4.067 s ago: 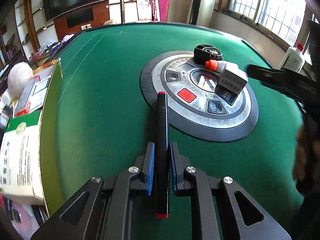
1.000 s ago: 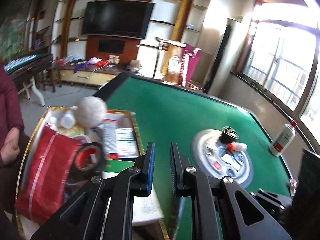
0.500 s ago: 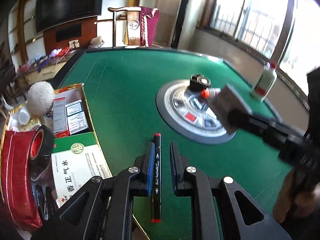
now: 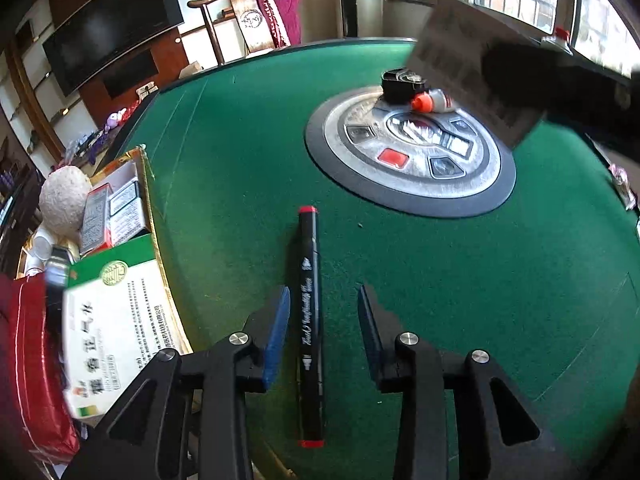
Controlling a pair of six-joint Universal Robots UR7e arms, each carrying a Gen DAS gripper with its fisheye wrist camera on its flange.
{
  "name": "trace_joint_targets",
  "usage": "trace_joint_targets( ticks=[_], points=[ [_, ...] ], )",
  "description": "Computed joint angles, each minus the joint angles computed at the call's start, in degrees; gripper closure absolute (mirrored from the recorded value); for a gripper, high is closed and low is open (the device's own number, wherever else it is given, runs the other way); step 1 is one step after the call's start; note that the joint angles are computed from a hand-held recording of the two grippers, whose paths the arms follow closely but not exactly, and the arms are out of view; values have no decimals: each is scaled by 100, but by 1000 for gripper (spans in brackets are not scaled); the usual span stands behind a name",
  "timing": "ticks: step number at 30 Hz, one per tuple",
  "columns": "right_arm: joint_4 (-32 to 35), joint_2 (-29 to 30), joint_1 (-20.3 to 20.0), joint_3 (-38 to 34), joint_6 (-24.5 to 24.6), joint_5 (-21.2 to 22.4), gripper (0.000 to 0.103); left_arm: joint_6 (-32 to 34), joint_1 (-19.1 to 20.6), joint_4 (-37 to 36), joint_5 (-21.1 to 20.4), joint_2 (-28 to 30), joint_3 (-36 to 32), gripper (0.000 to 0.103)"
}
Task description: Organize objects
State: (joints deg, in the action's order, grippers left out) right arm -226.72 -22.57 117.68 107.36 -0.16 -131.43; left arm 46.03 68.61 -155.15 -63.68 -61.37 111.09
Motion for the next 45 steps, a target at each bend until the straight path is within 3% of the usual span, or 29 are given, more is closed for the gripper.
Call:
trace_joint_targets(
  ticks=[2,5,8,15,23,38,45],
  points=[
    [-8,-7,-8,8,16,8,70,-30,32,19,2,62,-36,91],
    [-81,-22,-14,44,37,39,70,127,-29,-352,69,-9,223,91],
    [-159,-19,4,51,30,18,70,38,-27,-216,-96,-91,231,91],
    [-235,-28,-31,93,22,15,70,-488,173,575,-901,-323,-262,91],
    [277,134,-11,-129,21,233,70,-957,478,716,-1567,-468,-1000,91],
    [2060,887,290,-1362,-288,905,70,-1608,1076,836,-1558,49,-2246,91],
    [2690,1276,351,-2049,-503,1051,70,-1826,1180,882,-1388,241,-2491,91]
  ],
)
